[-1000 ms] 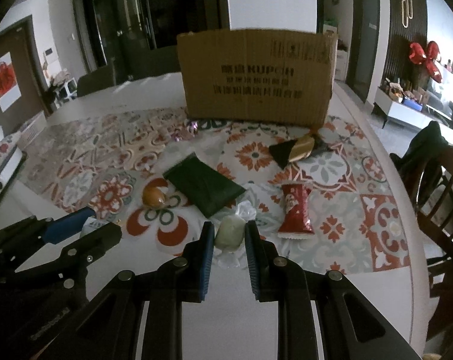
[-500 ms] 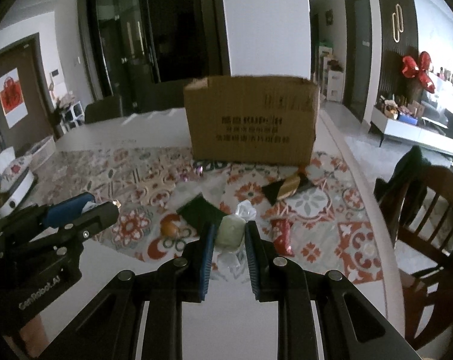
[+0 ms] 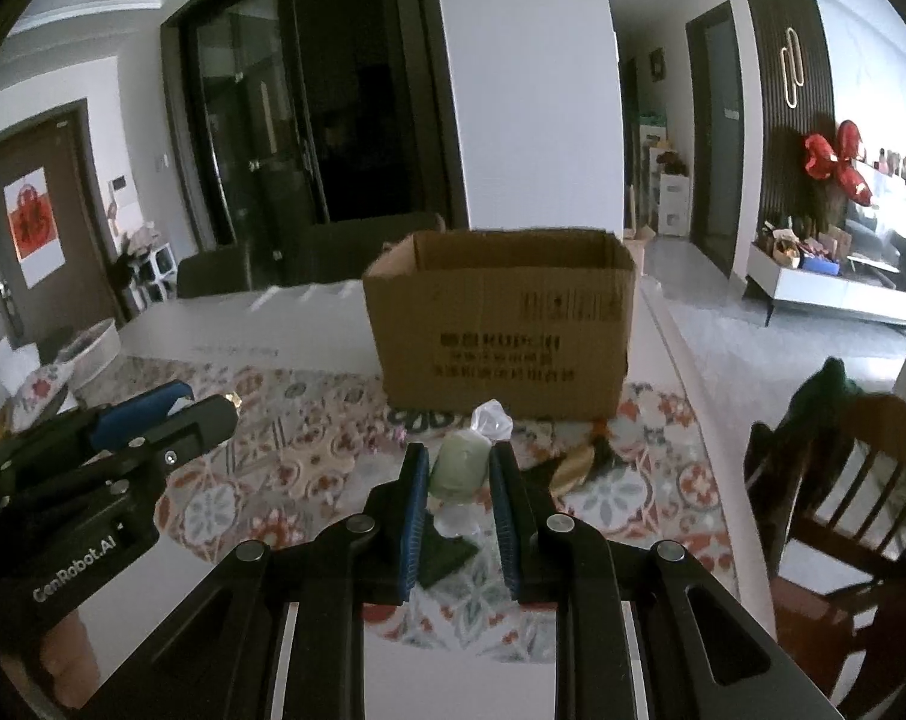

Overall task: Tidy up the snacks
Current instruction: 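Carry the white packet and green candy into the box and open both tools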

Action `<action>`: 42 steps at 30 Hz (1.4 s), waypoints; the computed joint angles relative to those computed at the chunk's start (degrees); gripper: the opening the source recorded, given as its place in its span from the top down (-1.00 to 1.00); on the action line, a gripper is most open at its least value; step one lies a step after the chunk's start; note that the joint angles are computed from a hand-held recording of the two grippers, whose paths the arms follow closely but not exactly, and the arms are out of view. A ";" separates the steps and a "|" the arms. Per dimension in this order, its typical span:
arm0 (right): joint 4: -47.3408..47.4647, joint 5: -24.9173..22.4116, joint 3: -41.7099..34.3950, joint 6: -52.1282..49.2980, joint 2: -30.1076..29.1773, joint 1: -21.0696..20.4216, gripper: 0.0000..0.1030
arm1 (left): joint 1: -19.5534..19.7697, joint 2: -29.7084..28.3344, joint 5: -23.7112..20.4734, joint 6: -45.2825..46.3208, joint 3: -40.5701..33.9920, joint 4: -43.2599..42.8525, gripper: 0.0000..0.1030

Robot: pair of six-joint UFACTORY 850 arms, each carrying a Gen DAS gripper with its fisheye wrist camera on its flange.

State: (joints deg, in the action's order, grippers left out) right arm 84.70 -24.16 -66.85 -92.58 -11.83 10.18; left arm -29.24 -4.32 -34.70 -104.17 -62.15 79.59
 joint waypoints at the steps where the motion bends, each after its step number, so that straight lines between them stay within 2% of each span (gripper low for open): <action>1: -0.02 -0.25 -1.04 0.44 -0.55 -0.09 0.57 | 0.37 -0.33 0.24 0.43 -0.70 0.25 0.32; 10: -1.46 -0.47 -9.98 3.71 -5.07 0.08 0.57 | 3.30 -3.40 1.82 3.38 -7.00 1.36 0.32; 14: -4.15 -0.81 -14.70 6.85 -7.68 0.26 0.57 | 5.32 -5.41 4.06 7.33 -10.81 -0.59 0.32; 22: -16.23 -2.53 -26.30 19.95 -14.65 0.57 0.57 | 8.23 -10.72 6.36 18.74 -19.68 -8.36 0.32; 28: -28.55 -4.96 -36.83 32.19 -20.88 0.98 0.57 | 10.55 -15.83 6.96 31.67 -27.80 -19.45 0.32; 33: -39.58 -9.32 -47.93 43.05 -27.55 1.24 0.57 | 12.97 -21.43 6.54 48.90 -36.28 -35.83 0.32; 37: -47.41 -14.10 -58.59 51.19 -34.22 1.51 0.57 | 14.60 -26.53 3.71 61.19 -43.48 -47.89 0.32; 42: -55.31 -20.84 -72.91 59.97 -43.07 1.77 0.57 | 15.73 -32.94 -1.34 69.99 -52.51 -56.81 0.31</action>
